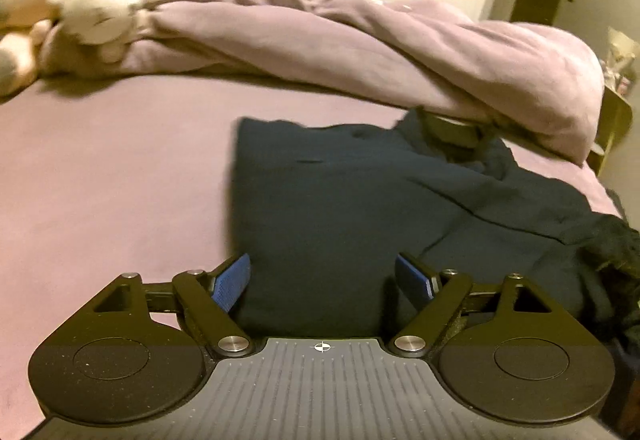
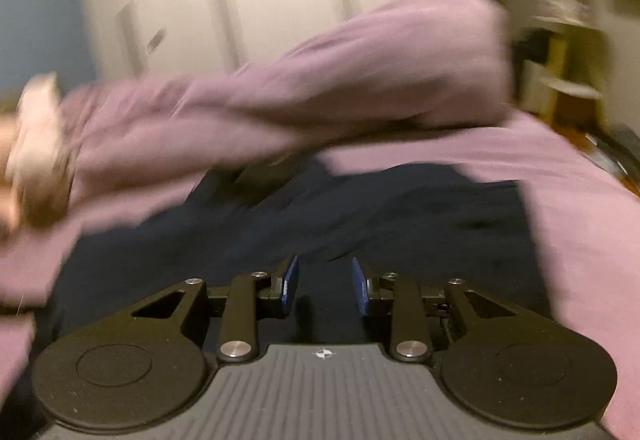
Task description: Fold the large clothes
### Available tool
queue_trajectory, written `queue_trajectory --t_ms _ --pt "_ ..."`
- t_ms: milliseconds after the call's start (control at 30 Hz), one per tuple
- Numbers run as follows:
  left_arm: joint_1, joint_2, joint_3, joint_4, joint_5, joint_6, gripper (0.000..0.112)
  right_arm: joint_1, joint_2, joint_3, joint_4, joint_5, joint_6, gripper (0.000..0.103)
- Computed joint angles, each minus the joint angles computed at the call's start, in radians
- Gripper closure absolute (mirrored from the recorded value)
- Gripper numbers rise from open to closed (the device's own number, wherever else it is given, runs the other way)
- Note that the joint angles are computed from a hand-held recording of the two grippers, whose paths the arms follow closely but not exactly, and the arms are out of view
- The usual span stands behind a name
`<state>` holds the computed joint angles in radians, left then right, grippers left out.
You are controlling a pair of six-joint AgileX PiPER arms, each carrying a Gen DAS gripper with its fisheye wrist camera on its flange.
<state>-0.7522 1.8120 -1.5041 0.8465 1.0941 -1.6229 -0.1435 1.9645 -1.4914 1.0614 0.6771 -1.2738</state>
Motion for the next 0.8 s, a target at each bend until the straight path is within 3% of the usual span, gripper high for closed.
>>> queue_trajectory --t_ms 100,167,200,267,333,433,600,700,800 --pt "0.029 0.164 -0.147 0.041 0.088 0.080 0.024 0.056 0.027 0.015 -0.047 -0.152 -0.050 0.083" --pt "0.054 0.196 -0.158 0.046 0.073 0.127 0.019 0.052 0.063 -0.021 -0.038 -0.239 -0.093 0.088" --pt "0.065 0.196 -0.146 0.047 0.060 0.126 0.016 0.038 0.089 -0.058 -0.064 -0.263 -0.075 0.103" --pt "0.069 0.182 -0.100 0.070 0.027 0.087 0.014 -0.012 0.154 -0.166 -0.129 -0.218 0.010 0.103" --pt "0.073 0.169 -0.068 0.076 0.008 0.079 0.014 -0.062 0.191 -0.256 -0.152 -0.107 0.075 0.103" --pt "0.065 0.129 -0.020 0.065 -0.006 0.022 0.014 -0.078 0.129 -0.210 -0.185 -0.069 0.162 0.103" --pt "0.037 -0.005 0.162 0.079 -0.104 -0.186 0.015 -0.121 -0.008 -0.007 -0.141 -0.082 0.072 0.103" --pt "0.038 -0.023 0.149 -0.014 -0.102 -0.093 0.014 -0.113 -0.022 0.038 -0.165 -0.131 -0.008 0.103" --pt "0.031 0.015 0.092 -0.033 -0.047 -0.058 0.013 -0.073 0.016 0.002 -0.246 -0.174 0.046 0.103"
